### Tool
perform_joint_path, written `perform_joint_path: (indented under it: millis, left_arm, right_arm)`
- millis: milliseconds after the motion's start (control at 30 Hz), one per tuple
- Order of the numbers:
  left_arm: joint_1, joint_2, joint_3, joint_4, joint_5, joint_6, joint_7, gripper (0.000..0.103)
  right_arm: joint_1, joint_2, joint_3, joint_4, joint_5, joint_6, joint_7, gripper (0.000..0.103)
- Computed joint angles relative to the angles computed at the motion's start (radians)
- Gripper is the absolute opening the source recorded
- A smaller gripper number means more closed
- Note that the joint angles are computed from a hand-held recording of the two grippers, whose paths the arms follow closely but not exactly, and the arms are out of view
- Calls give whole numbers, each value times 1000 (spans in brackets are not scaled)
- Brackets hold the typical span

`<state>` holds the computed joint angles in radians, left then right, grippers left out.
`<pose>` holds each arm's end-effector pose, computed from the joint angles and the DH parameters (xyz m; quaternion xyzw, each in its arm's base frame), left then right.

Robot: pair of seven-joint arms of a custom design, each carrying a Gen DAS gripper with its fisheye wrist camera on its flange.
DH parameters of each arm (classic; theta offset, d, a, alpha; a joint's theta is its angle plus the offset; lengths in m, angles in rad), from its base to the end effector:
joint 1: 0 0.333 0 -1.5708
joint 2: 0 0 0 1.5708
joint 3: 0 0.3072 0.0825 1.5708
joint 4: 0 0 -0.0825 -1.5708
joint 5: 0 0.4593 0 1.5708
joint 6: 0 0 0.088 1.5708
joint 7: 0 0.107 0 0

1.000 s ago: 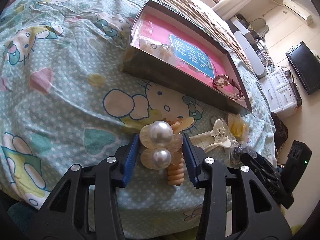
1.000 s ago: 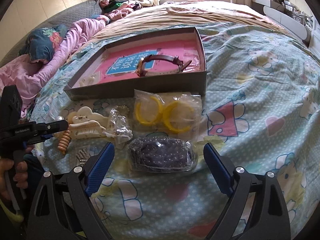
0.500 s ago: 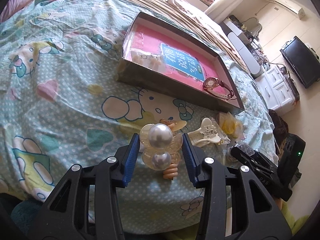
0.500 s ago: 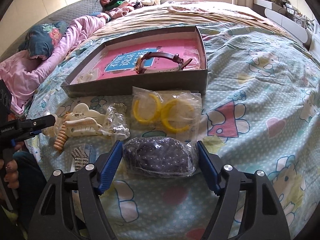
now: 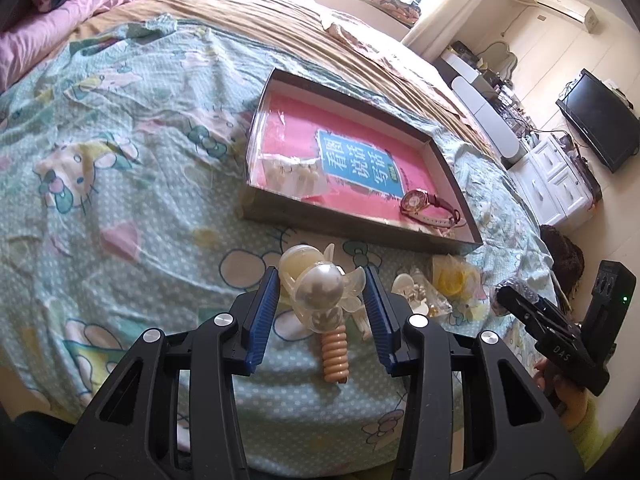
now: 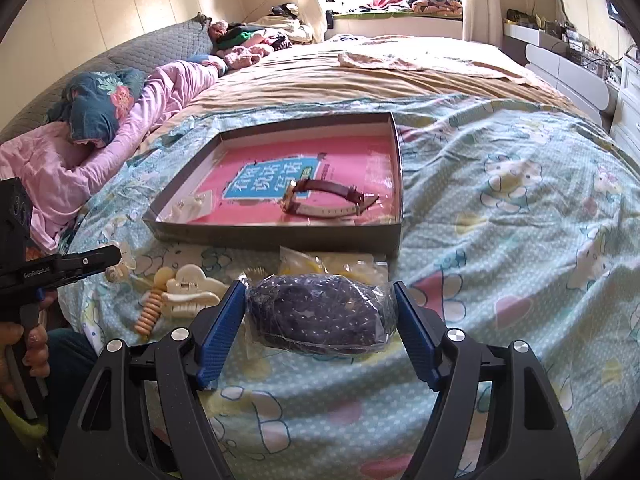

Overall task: Organize jewelry
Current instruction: 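Lower the pearl earrings into the tray with the left tool while the right tool places the purple bag there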

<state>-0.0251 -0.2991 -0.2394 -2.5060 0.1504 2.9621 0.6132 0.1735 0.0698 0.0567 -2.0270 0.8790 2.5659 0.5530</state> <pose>0.5229 -0.1527 0.4209 -0.8085 0.4589 -0.3428 0.1353 0.6516 0.1400 0.4139 -0.8209 0.4313 -0.0756 0.3666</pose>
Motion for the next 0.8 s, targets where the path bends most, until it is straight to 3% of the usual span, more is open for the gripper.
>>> perform_joint_path:
  millis: [567,800]
  left_arm:
    - [45,99,7,145,115,-32,-15,34]
    - [31,171,31,216,165,-58,-19,34]
  right_arm:
    - [-6,81,30,122,28,34,-9,72]
    - [-15,142,48,183,-13,74,34,72]
